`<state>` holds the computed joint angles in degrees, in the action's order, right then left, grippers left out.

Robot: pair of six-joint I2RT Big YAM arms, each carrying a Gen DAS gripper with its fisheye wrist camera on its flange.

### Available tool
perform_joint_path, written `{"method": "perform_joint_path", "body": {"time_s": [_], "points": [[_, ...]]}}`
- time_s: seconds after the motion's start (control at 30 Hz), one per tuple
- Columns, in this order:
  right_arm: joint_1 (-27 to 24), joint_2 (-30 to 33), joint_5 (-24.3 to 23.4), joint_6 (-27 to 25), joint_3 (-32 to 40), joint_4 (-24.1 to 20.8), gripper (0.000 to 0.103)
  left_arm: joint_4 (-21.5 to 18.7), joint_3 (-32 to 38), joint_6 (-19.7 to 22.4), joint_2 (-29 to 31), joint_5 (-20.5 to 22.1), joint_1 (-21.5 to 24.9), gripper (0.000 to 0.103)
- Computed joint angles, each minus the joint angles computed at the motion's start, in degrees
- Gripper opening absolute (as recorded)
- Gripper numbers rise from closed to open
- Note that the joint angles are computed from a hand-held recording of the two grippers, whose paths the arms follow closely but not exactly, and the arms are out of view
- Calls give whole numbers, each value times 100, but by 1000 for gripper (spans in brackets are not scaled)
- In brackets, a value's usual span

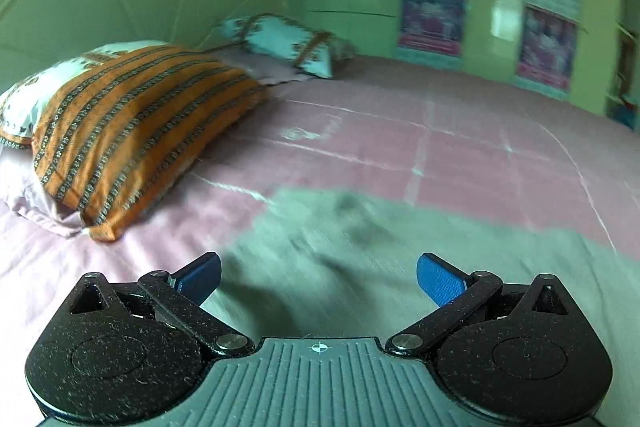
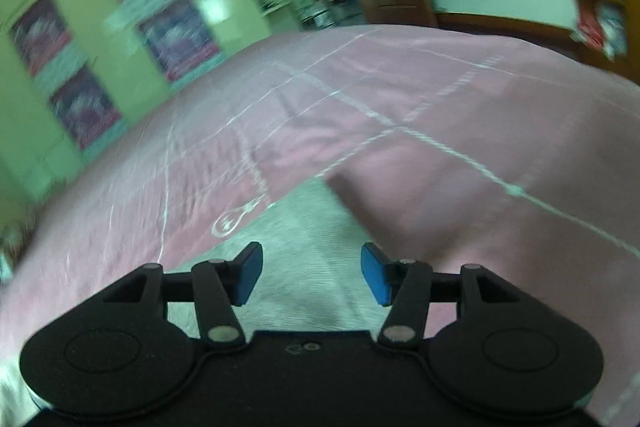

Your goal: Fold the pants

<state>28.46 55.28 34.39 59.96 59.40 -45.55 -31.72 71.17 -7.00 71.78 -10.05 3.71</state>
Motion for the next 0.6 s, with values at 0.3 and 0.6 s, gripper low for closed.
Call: {"method": "perform_joint_path", "body": {"time_s": [0.3,0.6], "points": [[-605,-1028,-1129,2024,-1141,876,45,-347,-659,-322,-581,-455,-926,103],[-837,-666,-1794,1931,-1049,1189,43,-800,-708,-902,-682,-776,-1236,103]]}}
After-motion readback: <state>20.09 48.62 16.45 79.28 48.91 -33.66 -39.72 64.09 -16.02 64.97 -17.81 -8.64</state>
